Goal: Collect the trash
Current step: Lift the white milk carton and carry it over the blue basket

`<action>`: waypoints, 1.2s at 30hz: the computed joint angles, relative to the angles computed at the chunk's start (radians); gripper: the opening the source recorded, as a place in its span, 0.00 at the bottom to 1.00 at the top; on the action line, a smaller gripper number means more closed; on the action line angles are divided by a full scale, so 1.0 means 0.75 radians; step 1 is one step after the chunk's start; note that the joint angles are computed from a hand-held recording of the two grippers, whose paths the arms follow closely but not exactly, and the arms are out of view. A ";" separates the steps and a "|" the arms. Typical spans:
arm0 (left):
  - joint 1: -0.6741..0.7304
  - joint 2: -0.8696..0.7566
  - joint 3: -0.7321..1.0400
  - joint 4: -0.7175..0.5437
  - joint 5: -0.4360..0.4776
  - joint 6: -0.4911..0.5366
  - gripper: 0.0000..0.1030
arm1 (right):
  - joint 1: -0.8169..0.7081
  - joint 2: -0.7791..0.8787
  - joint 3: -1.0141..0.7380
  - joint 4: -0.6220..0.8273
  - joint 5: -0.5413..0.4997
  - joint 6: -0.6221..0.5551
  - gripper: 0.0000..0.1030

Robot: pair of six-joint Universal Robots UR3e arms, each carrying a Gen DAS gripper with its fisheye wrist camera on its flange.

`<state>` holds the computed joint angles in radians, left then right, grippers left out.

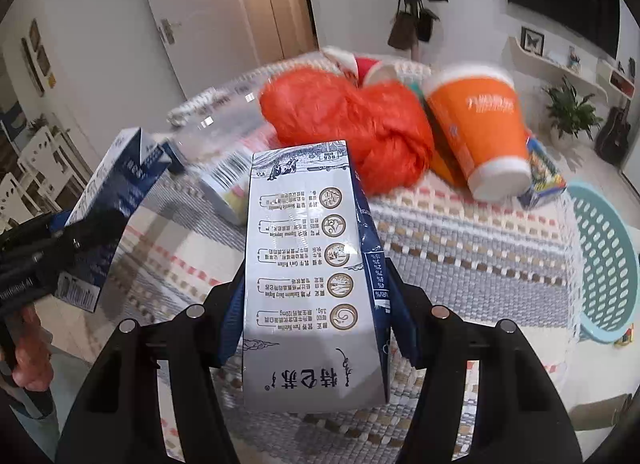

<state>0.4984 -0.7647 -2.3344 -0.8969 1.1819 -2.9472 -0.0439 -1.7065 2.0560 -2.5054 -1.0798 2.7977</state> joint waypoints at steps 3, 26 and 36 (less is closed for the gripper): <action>-0.009 0.027 0.068 -0.010 -0.027 -0.035 0.51 | -0.067 -0.087 0.014 0.040 0.072 -0.027 0.56; -1.065 -1.489 1.383 0.461 0.443 -0.421 0.51 | -0.753 0.161 -0.286 -0.017 0.258 0.001 0.56; -1.150 -2.156 2.083 0.152 0.162 -0.471 0.51 | -0.847 0.655 -0.462 -0.073 0.036 0.108 0.56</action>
